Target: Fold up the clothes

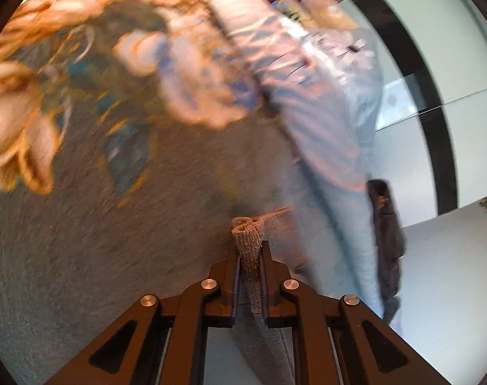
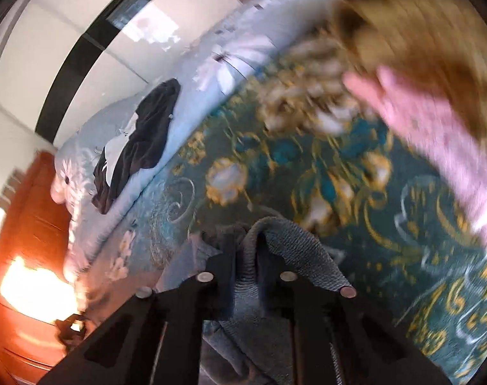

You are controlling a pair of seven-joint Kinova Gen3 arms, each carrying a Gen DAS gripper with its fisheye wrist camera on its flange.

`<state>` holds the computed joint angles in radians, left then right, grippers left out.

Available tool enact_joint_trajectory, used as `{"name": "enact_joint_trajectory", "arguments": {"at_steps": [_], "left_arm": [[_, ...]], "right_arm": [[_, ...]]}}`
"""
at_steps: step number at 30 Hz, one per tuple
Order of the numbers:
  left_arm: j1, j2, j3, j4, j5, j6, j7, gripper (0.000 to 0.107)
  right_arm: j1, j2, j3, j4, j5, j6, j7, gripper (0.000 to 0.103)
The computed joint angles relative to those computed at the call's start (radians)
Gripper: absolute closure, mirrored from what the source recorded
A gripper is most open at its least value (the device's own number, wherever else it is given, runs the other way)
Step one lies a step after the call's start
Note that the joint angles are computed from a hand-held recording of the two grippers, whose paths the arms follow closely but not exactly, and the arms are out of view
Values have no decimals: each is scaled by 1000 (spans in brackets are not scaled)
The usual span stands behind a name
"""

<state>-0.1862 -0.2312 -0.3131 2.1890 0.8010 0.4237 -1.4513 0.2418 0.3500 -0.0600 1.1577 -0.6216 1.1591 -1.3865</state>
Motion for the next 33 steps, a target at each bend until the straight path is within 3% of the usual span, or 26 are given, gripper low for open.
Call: {"name": "enact_joint_trajectory", "arguments": {"at_steps": [3, 6, 8, 10, 12, 16, 19, 21, 23, 25, 27, 30, 33], "left_arm": [[136, -61, -60, -8, 110, -117, -122, 97], [156, -64, -38, -16, 129, -177, -196, 97], [131, -14, -38, -30, 111, -136, -163, 97], [75, 54, -23, -42, 81, -79, -94, 97], [27, 108, -1, -29, 114, -56, -76, 97], [41, 106, -31, -2, 194, -54, -93, 96], [-32, 98, 15, -49, 99, 34, -42, 94], [-34, 73, 14, -74, 31, 80, 23, 86], [-108, 38, 79, -87, -50, 140, 100, 66], [-199, 8, 168, -106, -132, 205, 181, 63], [-241, -30, 212, -124, -213, 278, 261, 63], [-166, -113, 197, -120, -305, 312, 342, 63], [-109, -228, 239, -106, -427, 340, 423, 61]], "right_arm": [[-3, -60, 4, -26, -31, -119, 60, 97], [-39, -75, 23, -73, 8, -191, 67, 97], [-80, -44, 49, -121, 78, -177, 12, 97], [-86, 32, 22, -188, 157, -105, -66, 97], [-116, 83, 28, -222, 212, -59, -93, 97], [-147, 116, 24, -205, 291, -54, -140, 97], [-141, 106, 13, -198, 311, -57, -129, 96], [-137, 90, -1, -193, 312, -53, -101, 92], [-170, 55, 10, -166, 365, -72, -75, 80], [-236, 18, 67, -133, 405, -92, -54, 63], [-325, -26, 159, -83, 425, -113, -39, 60], [-347, -131, 201, 54, 354, -163, 14, 60], [-224, -232, 131, 186, 232, -158, 106, 60]]}}
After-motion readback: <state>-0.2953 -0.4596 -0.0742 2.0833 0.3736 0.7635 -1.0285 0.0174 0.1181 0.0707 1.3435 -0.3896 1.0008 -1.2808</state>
